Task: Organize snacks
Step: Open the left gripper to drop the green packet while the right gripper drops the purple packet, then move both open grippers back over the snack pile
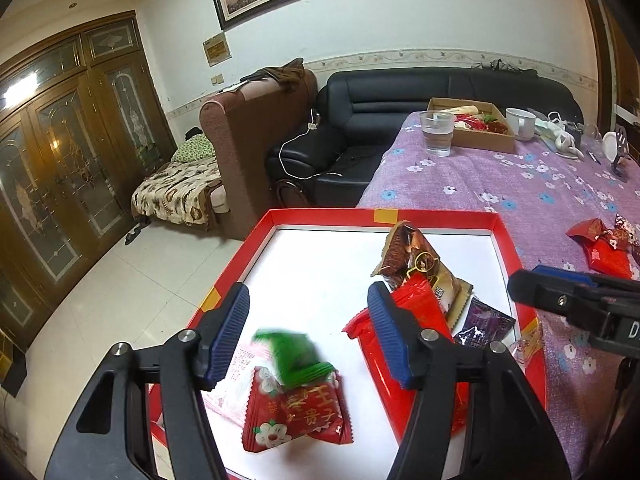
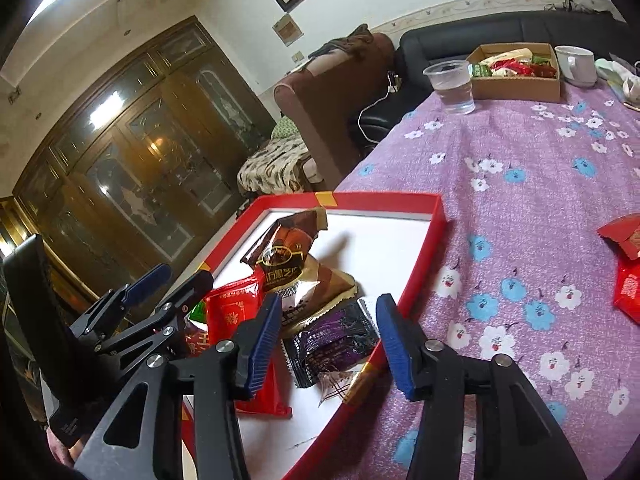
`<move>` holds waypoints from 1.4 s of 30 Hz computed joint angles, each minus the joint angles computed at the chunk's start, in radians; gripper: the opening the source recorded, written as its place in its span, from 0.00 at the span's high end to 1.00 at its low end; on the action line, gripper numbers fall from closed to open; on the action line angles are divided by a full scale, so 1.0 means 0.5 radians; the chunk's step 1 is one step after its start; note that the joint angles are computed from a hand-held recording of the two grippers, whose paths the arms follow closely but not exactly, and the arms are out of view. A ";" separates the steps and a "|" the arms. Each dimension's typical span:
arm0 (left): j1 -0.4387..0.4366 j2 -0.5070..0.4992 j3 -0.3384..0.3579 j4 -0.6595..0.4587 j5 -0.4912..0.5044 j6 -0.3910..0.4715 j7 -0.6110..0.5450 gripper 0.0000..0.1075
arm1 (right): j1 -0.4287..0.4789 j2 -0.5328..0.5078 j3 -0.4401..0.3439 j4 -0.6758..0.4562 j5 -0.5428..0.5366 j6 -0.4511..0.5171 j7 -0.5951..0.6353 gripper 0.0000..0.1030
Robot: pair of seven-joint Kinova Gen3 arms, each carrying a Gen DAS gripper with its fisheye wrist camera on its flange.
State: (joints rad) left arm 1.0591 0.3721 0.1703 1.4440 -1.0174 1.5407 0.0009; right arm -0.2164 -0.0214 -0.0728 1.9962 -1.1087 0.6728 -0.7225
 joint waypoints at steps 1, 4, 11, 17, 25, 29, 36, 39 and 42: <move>0.000 0.008 0.001 -0.013 0.000 0.006 -0.011 0.43 | 0.006 -0.007 0.007 0.007 -0.011 0.001 0.013 0.48; 0.011 0.029 -0.003 -0.055 -0.002 0.028 -0.047 0.43 | 0.032 -0.010 0.036 0.009 -0.050 0.041 0.026 0.48; 0.055 0.079 -0.030 -0.155 -0.006 0.071 -0.130 0.43 | 0.088 -0.023 0.071 0.016 -0.121 0.105 0.068 0.48; 0.092 0.116 -0.056 -0.231 -0.009 0.103 -0.194 0.43 | 0.110 -0.032 0.083 0.020 -0.151 0.147 0.106 0.47; 0.140 0.195 -0.077 -0.376 0.018 0.038 -0.342 0.40 | 0.188 -0.060 0.142 0.024 -0.167 0.261 0.117 0.47; 0.171 0.282 -0.092 -0.508 0.065 -0.071 -0.517 0.40 | 0.280 -0.136 0.230 0.046 -0.117 0.315 0.113 0.46; 0.253 0.441 -0.171 -0.801 0.147 -0.182 -0.863 0.40 | 0.527 -0.271 0.504 0.041 0.143 0.308 0.080 0.40; 0.291 0.522 -0.223 -0.941 0.182 -0.179 -0.987 0.40 | 0.661 -0.289 0.607 0.013 0.282 0.242 0.022 0.39; 0.321 0.596 -0.277 -1.078 0.230 -0.169 -1.096 0.40 | 0.747 -0.285 0.665 0.004 0.416 0.110 -0.074 0.39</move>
